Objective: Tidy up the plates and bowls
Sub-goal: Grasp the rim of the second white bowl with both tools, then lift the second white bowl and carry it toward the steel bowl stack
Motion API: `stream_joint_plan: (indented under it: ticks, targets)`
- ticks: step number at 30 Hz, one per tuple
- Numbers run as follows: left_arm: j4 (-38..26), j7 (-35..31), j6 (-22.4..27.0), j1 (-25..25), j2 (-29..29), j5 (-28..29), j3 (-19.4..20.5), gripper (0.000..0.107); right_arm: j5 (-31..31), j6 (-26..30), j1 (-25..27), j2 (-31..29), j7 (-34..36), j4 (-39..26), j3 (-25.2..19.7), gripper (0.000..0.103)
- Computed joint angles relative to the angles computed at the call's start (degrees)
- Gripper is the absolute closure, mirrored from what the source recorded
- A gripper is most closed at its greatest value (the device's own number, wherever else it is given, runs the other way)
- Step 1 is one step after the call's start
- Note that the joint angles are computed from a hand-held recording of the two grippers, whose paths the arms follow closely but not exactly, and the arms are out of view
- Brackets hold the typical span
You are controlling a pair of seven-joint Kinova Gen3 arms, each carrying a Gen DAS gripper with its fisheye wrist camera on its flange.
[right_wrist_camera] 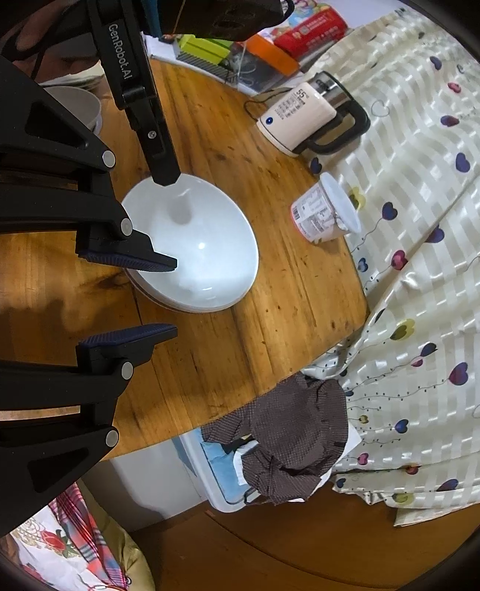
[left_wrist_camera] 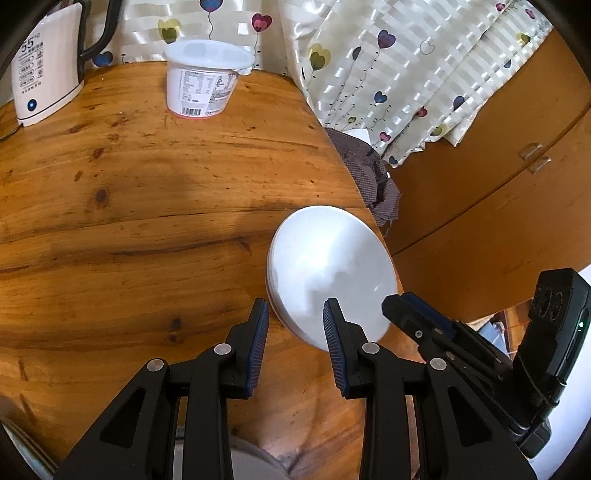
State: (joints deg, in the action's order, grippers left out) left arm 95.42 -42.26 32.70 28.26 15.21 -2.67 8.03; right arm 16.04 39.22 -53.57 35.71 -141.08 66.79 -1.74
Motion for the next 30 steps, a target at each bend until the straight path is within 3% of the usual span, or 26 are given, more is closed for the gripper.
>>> stream_joint_plan:
  ticks: [14,30]
  targets:
    - [-0.4,-2.0,-1.3,-0.4,1.7,1.2,-0.1,0.076,-2.1,-0.8,1.5,1.9,2.4,-1.8,-0.8,0.083]
    - [0.2,0.0,-1.4,1.1,0.4,-1.1,-0.9,0.076,-1.6,-0.6,0.6,1.6,2.2,-2.0,0.3,0.084]
